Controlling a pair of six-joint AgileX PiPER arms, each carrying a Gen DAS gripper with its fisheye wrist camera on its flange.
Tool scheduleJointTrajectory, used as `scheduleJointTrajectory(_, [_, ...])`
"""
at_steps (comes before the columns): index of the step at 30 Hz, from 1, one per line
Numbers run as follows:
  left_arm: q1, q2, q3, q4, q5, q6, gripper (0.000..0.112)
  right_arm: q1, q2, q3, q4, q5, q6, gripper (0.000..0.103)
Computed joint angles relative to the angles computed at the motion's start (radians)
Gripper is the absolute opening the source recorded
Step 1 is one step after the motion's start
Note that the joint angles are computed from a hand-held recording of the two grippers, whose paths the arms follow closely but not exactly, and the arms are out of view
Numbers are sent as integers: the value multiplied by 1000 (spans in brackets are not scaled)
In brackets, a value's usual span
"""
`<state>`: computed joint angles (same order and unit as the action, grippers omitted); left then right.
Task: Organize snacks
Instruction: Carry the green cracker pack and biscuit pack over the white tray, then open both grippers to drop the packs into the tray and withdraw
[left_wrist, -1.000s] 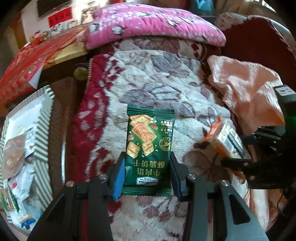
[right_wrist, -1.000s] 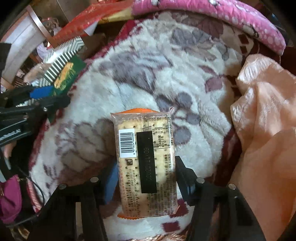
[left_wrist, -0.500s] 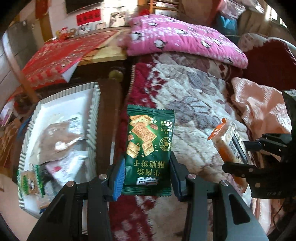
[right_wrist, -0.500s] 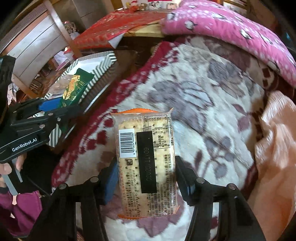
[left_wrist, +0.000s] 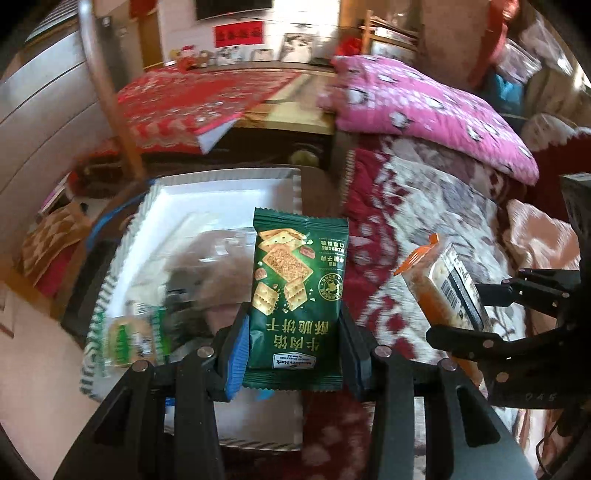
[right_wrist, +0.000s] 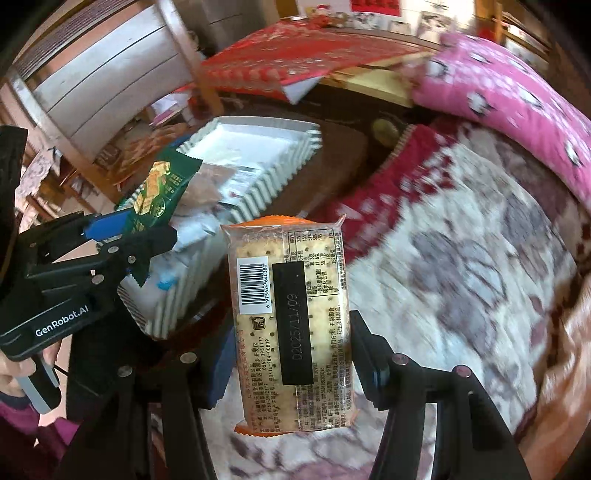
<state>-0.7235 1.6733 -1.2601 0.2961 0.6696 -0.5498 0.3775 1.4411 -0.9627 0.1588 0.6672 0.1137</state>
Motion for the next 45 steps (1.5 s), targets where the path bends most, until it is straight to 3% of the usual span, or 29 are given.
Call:
scheduleJointTrajectory(15, [239,-50,113,-67,-40,56,42,147,355,-425,-14,101,-14,61])
scheduleJointTrajectory(35, [325,16,106,-64,-55,26,43,172,820,-1062,-52,355,19,60])
scheduleJointTrajectory(37, [325,25,99,-54,-50,13,44,180,833,-1079,-66,353,34,59])
scheduleJointTrajectory(40, [324,21,101,-38,-57,-14,48,173,779,-987,-42,271,51,61])
scheduleJointTrajectory(45, [305,3,115,4,-60,-76,68,165,648,-824,-17,177,37,75])
